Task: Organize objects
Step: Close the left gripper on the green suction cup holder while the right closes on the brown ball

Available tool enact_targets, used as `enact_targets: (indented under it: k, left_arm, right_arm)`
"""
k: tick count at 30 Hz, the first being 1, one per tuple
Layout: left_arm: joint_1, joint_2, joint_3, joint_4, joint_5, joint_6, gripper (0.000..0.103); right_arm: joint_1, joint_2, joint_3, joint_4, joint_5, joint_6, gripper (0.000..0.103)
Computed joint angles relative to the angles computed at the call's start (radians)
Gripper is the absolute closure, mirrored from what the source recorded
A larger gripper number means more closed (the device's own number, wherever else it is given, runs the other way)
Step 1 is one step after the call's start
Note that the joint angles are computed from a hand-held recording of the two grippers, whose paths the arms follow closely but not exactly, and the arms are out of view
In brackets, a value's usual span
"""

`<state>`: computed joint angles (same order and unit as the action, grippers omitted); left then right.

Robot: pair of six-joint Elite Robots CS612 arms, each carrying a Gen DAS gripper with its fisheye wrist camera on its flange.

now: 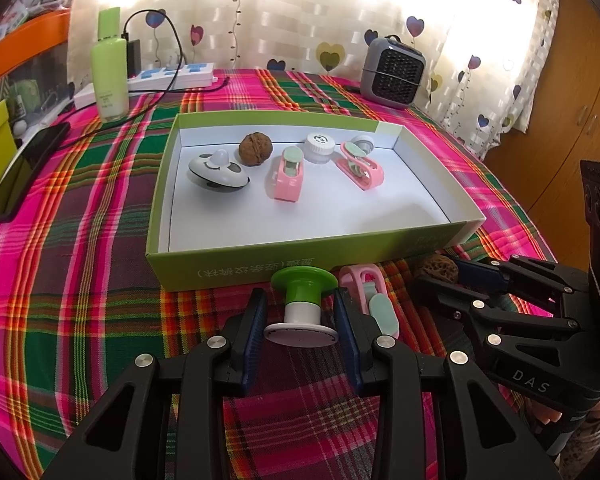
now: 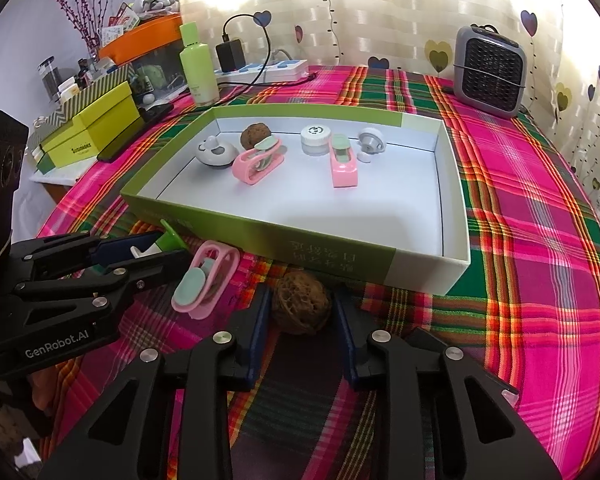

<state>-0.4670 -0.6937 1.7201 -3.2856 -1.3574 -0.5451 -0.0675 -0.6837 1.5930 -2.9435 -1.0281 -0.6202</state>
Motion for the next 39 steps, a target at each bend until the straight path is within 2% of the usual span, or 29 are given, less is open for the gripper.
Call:
enact_targets:
  k: [39]
  left_arm:
    - [-0.005,-0.016,0.008,-0.044,-0.002,0.018,0.071]
  right_arm:
    - [-0.010,-0.015,0.015,-0.034,0.050,0.026,0.072]
